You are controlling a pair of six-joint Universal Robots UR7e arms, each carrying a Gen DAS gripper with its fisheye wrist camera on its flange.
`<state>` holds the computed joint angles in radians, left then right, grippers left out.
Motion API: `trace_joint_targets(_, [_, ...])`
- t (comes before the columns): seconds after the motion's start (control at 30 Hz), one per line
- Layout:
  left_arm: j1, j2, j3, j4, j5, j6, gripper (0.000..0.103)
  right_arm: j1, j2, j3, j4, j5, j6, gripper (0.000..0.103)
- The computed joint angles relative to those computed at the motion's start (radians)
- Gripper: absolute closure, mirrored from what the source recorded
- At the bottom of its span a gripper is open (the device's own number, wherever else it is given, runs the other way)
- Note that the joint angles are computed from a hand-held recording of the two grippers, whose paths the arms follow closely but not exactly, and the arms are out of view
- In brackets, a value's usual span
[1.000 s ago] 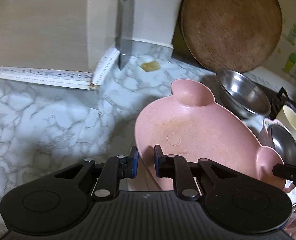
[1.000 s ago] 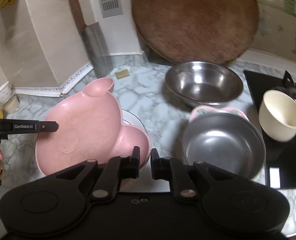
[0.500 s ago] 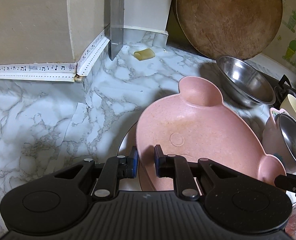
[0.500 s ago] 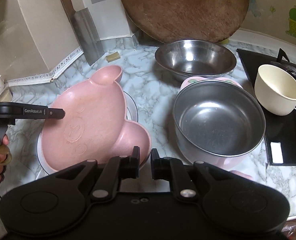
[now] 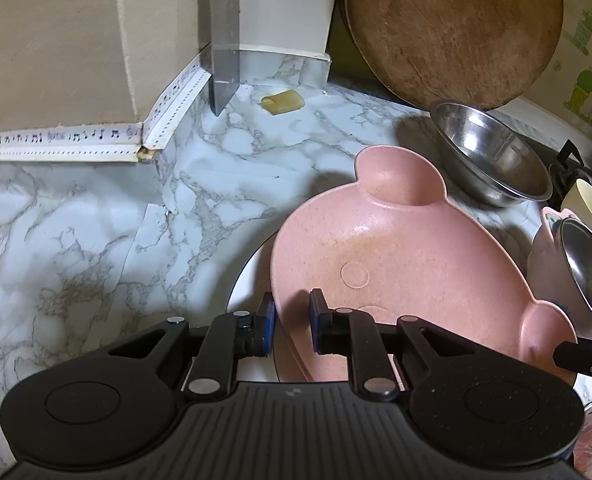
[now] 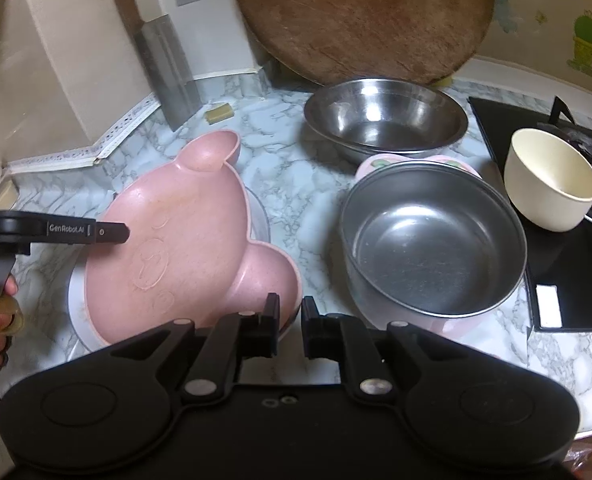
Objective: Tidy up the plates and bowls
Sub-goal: 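Lower the pink bear plate onto the white plates and open both tools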
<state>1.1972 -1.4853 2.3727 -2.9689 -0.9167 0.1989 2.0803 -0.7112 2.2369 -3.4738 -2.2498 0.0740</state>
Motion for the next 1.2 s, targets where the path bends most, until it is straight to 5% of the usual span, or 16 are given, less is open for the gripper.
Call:
trace_joint_targets(0.37, [-0.006, -0.001, 0.014, -0.024, 0.012, 0.027, 0.086, 0.001, -0.004, 0.004, -0.02, -0.009, -0.002, 0.09])
trace_joint_targets(0.73, [-0.035, -0.062, 0.053, -0.038, 0.019, 0.052, 0.085, 0.05, 0.022, -0.003, -0.157, -0.048, -0.158, 0.089])
trace_joint_targets(0.83, [-0.054, -0.084, 0.07, -0.046, 0.03, 0.053, 0.076, 0.053, 0.018, -0.002, -0.168, -0.017, -0.184, 0.087])
trace_joint_targets(0.93, [-0.073, -0.113, 0.082, -0.031, 0.037, 0.043, 0.068, 0.059, 0.02, -0.001, -0.187, 0.01, -0.203, 0.076])
trace_joint_targets(1.03, [-0.094, -0.142, 0.1, -0.037, 0.037, 0.046, 0.05, 0.068, 0.023, -0.004, -0.196, 0.019, -0.207, 0.04])
trace_joint_targets(1.1, [-0.11, -0.159, 0.113, -0.048, 0.044, 0.045, 0.043, 0.073, 0.02, -0.007, -0.185, 0.023, -0.206, 0.04])
trace_joint_targets(1.2, [-0.132, -0.182, 0.124, -0.051, 0.047, 0.047, 0.038, 0.085, 0.023, -0.011, -0.198, 0.007, -0.211, 0.025])
